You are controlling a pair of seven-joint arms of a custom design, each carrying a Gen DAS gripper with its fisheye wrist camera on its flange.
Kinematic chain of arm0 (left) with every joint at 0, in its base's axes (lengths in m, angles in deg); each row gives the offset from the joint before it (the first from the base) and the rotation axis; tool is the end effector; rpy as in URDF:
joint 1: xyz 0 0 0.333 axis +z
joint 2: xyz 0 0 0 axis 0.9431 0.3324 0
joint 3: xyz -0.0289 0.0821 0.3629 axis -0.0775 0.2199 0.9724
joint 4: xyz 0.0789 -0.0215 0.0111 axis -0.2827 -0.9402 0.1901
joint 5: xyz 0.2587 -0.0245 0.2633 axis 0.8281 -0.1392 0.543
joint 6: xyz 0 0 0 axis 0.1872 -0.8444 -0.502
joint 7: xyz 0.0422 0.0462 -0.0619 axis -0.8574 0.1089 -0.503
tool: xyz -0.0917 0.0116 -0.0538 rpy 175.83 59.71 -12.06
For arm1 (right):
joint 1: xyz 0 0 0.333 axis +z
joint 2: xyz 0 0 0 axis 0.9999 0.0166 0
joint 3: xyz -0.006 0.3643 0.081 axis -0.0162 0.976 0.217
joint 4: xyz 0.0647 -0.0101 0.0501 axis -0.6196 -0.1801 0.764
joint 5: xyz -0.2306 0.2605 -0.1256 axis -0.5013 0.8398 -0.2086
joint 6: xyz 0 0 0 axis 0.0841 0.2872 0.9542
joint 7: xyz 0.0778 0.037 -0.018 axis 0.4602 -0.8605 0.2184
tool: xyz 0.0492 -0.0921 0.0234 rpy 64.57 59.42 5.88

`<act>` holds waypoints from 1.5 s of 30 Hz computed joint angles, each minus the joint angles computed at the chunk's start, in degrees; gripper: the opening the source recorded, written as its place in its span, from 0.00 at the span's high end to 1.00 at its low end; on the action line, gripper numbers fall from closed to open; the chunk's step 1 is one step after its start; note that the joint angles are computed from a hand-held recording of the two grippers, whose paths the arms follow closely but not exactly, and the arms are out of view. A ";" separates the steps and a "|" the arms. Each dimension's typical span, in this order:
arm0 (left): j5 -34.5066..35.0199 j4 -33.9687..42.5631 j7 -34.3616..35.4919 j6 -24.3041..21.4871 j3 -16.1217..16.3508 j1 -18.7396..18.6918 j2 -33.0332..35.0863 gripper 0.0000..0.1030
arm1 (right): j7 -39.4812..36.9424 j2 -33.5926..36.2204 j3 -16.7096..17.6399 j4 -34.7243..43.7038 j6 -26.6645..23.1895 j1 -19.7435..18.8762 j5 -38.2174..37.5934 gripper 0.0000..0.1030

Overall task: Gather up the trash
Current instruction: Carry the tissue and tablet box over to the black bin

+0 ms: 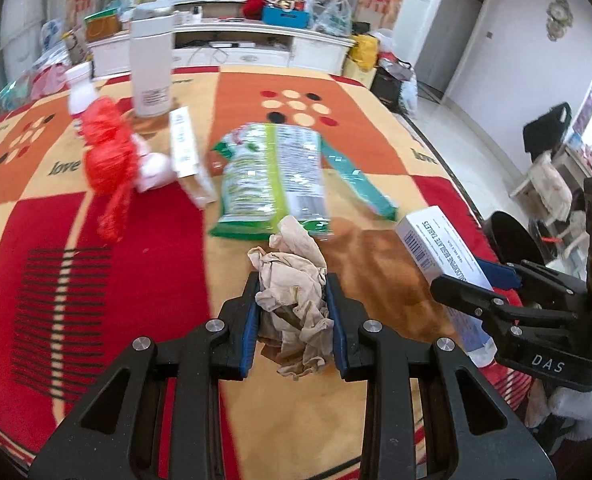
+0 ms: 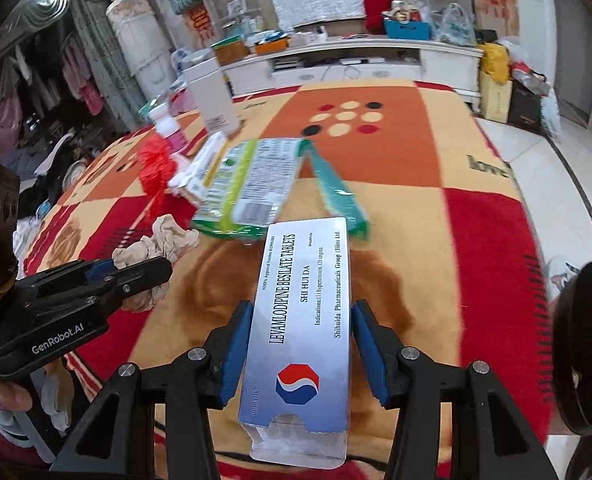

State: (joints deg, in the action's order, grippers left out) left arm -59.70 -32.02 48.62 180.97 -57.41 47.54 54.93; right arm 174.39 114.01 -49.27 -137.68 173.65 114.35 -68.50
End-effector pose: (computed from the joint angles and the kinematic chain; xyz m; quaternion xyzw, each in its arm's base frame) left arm 0.6825 -0.3049 0.3198 -0.5960 0.7266 -0.3155 0.1316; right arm 0.6412 0.3511 0.3452 -0.7197 0.6231 -0.1281 0.2781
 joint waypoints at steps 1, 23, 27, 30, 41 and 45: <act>0.22 0.69 0.12 -0.37 -0.09 -0.25 0.32 0.73 | 0.33 -0.33 -0.40 -0.60 0.32 0.03 0.00 0.52; 1.53 16.05 5.44 -10.23 -7.80 -1.08 7.93 0.73 | 10.69 -6.94 -8.80 -12.88 6.02 0.20 -3.08 0.52; 1.56 19.21 6.46 -12.24 -8.47 -1.83 9.49 0.73 | 13.59 -8.38 -12.13 -15.45 7.44 1.38 -4.18 0.52; 1.62 21.93 7.40 -14.01 -9.07 -2.35 10.95 0.73 | 15.65 -9.44 -14.58 -17.25 8.00 2.23 -5.14 0.52; 1.43 36.53 9.38 -22.37 -10.46 -4.77 18.36 0.73 | 22.72 -11.77 -22.31 -21.03 6.57 4.86 -11.48 0.52; 1.66 45.65 9.68 -27.42 -10.67 -6.36 22.78 0.73 | 25.29 -12.36 -22.43 -21.94 5.85 3.35 -14.30 0.52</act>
State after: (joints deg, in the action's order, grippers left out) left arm -58.04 13.63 58.30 153.55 -68.08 41.18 77.71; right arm 199.68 101.64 -71.70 -159.61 179.51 117.71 -82.80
